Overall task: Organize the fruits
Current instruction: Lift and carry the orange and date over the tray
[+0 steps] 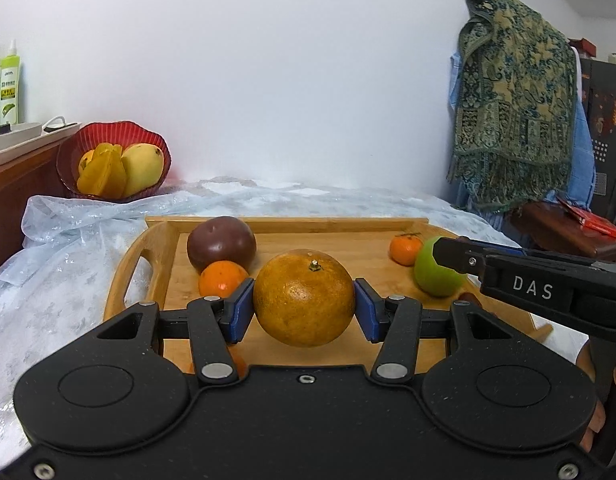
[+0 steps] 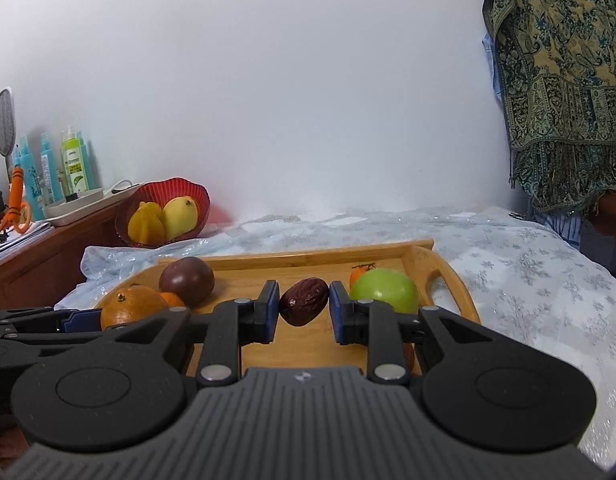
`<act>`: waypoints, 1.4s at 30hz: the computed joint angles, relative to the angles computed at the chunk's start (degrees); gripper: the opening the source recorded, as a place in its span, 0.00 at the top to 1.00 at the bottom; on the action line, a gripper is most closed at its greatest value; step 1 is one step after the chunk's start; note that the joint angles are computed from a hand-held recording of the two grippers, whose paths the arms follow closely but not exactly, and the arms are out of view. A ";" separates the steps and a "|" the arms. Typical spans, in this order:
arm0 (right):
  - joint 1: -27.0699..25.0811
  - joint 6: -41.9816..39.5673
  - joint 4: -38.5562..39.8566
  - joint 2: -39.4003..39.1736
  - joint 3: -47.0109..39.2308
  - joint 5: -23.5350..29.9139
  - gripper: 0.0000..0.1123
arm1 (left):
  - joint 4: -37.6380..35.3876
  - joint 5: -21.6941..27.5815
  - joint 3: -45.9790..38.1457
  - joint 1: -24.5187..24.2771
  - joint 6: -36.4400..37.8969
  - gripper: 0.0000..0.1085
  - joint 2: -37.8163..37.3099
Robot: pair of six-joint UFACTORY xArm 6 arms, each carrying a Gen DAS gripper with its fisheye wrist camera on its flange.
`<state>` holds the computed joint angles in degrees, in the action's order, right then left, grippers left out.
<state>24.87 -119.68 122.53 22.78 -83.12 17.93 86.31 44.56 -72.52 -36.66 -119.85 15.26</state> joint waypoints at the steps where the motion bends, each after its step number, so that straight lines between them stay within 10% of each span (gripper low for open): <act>1: 0.07 0.97 -0.72 0.63 -0.86 -0.24 0.73 | -0.07 -0.53 -0.53 0.52 0.13 0.54 0.41; 19: 1.64 19.36 -17.93 10.82 -13.82 -3.64 0.72 | -2.22 -6.95 -9.68 6.51 4.32 0.54 8.21; 42: -0.03 71.62 -71.99 25.18 -32.69 2.49 0.72 | -12.11 -11.10 -16.88 9.99 17.43 0.54 13.92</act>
<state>24.85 -48.05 50.54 47.96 -115.81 20.42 74.19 33.46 -89.39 -26.66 -102.42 29.18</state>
